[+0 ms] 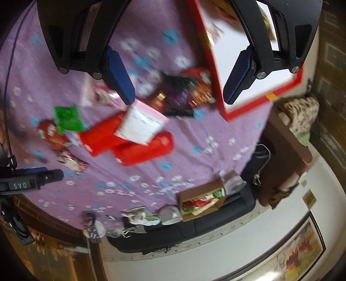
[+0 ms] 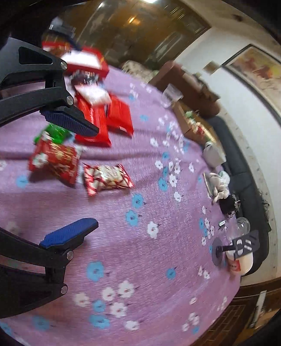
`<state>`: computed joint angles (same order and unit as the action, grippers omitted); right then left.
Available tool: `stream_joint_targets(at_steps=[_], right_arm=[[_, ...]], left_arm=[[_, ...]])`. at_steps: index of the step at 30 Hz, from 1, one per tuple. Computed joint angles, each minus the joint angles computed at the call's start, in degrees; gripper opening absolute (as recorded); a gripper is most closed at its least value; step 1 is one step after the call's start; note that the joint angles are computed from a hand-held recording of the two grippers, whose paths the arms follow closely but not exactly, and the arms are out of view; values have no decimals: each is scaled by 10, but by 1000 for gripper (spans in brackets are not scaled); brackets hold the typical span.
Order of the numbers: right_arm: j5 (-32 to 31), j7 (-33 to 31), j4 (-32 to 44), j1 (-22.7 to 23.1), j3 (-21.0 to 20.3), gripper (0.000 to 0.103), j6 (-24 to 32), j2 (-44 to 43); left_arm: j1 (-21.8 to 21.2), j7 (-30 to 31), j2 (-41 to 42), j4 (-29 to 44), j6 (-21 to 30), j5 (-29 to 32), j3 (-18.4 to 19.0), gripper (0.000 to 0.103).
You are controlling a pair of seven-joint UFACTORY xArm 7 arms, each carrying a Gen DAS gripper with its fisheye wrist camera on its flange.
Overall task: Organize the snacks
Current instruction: 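Move both tools back over the snack pile on the table, then grasp the red-white candy with the right gripper while the left grasps a white pink-striped bag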
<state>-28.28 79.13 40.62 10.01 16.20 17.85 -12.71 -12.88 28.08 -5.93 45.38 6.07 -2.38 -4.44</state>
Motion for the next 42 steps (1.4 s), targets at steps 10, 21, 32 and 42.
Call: stream_joint_targets(at_steps=[10,21,32,42], right_arm=[[-30,-11,96,58,-45,53,92,109],[-97,33,93,80,-61,31,112,106],[-89,45,75,68,-61,33,73,98],[-84,48,73,63,-57,35,64,97]], left_arm=[[6,65,79,87,57,-3,-16,84],[-10,115,133,136,80,38,-31,84],[-15,91,157,186,107,60,-33,84],[-30,48,195,226,142,95,-36,84]])
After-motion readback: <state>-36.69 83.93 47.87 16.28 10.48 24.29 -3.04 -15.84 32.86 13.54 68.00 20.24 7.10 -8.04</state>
